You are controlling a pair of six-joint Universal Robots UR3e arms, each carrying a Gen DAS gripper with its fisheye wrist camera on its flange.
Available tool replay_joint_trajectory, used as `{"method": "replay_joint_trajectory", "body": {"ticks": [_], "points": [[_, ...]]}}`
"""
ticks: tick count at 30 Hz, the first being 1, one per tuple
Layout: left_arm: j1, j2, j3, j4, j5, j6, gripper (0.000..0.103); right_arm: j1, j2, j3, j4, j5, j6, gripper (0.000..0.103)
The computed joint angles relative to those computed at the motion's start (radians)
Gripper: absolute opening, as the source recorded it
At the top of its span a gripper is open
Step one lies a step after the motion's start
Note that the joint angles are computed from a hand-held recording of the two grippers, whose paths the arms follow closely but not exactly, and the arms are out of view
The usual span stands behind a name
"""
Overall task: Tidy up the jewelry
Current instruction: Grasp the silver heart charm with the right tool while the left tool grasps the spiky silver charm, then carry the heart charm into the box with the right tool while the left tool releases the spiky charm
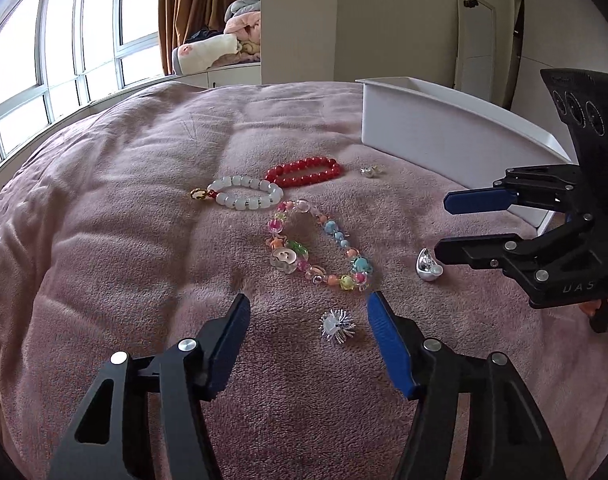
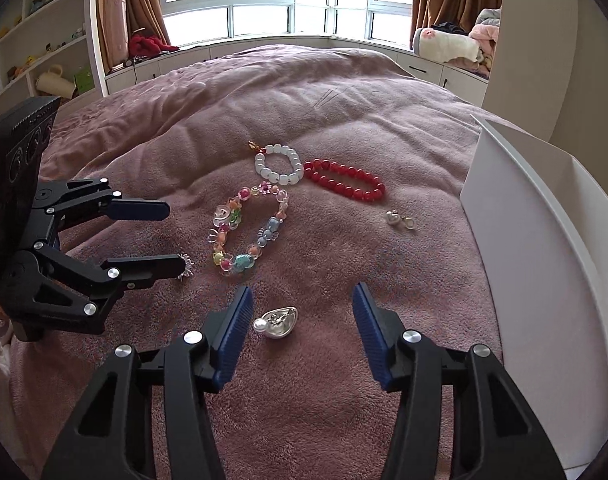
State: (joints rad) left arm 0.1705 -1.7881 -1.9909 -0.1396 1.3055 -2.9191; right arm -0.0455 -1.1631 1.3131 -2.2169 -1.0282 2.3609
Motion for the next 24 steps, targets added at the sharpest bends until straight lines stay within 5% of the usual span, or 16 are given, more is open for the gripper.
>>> {"method": "replay_joint_trajectory", "body": {"ticks": [12, 17, 24], "points": [[-0.019, -0.032, 0.02, -0.057, -0.008, 0.041, 0.026, 0.04, 0.056, -0.037, 0.06, -0.089, -0.037, 0.039], [-0.032, -0.036, 0.02, -0.055, 0.007, 0.044, 0.023, 0.039, 0.063, -0.052, 0.089, -0.086, -0.047, 0.026], [-0.027, -0.026, 0.012, -0.047, 0.003, 0.041, 0.022, 0.036, 0.06, -0.071, 0.09, -0.081, -0.028, 0.023]]}}
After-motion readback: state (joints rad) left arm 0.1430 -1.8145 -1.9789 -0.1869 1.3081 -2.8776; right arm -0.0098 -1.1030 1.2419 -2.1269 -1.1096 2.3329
